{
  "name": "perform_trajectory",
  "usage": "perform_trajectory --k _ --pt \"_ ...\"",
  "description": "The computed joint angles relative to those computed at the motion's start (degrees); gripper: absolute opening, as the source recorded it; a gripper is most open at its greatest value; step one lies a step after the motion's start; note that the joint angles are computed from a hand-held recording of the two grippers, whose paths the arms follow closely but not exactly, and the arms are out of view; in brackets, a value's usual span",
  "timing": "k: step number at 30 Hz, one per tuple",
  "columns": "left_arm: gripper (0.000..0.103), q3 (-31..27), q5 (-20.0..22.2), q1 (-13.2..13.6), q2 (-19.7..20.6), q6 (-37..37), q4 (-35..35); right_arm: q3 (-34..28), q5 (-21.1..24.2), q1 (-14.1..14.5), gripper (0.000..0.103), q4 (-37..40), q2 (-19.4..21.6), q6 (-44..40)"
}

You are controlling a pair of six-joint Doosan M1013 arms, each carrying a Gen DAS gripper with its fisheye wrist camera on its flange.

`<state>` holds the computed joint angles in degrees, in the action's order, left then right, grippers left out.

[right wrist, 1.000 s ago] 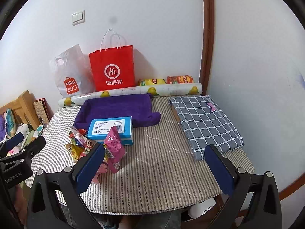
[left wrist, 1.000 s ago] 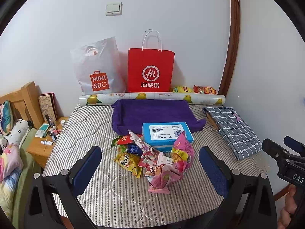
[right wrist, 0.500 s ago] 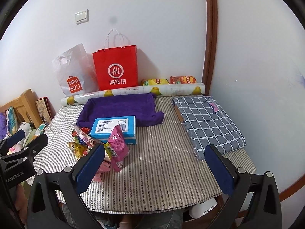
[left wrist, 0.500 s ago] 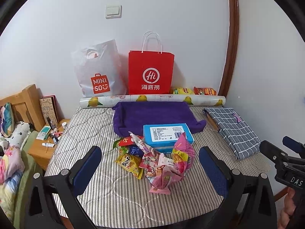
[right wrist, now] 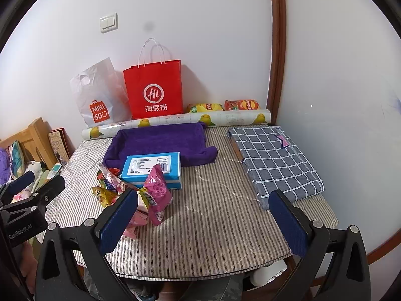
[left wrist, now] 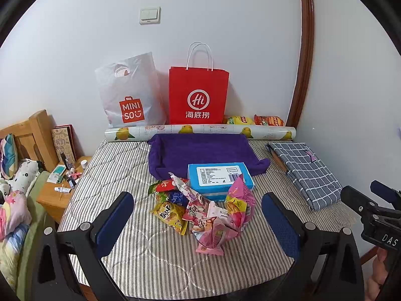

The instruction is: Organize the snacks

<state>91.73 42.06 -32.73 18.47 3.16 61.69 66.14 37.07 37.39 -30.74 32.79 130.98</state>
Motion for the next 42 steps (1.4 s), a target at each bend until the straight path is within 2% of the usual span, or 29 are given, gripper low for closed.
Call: perform_trajectory --k 42 --pt "0.103 0.1 0.0 -0.1 0.0 -0.3 0.2 1.2 -1.4 0.2 0.102 0.5 -0.4 0.8"
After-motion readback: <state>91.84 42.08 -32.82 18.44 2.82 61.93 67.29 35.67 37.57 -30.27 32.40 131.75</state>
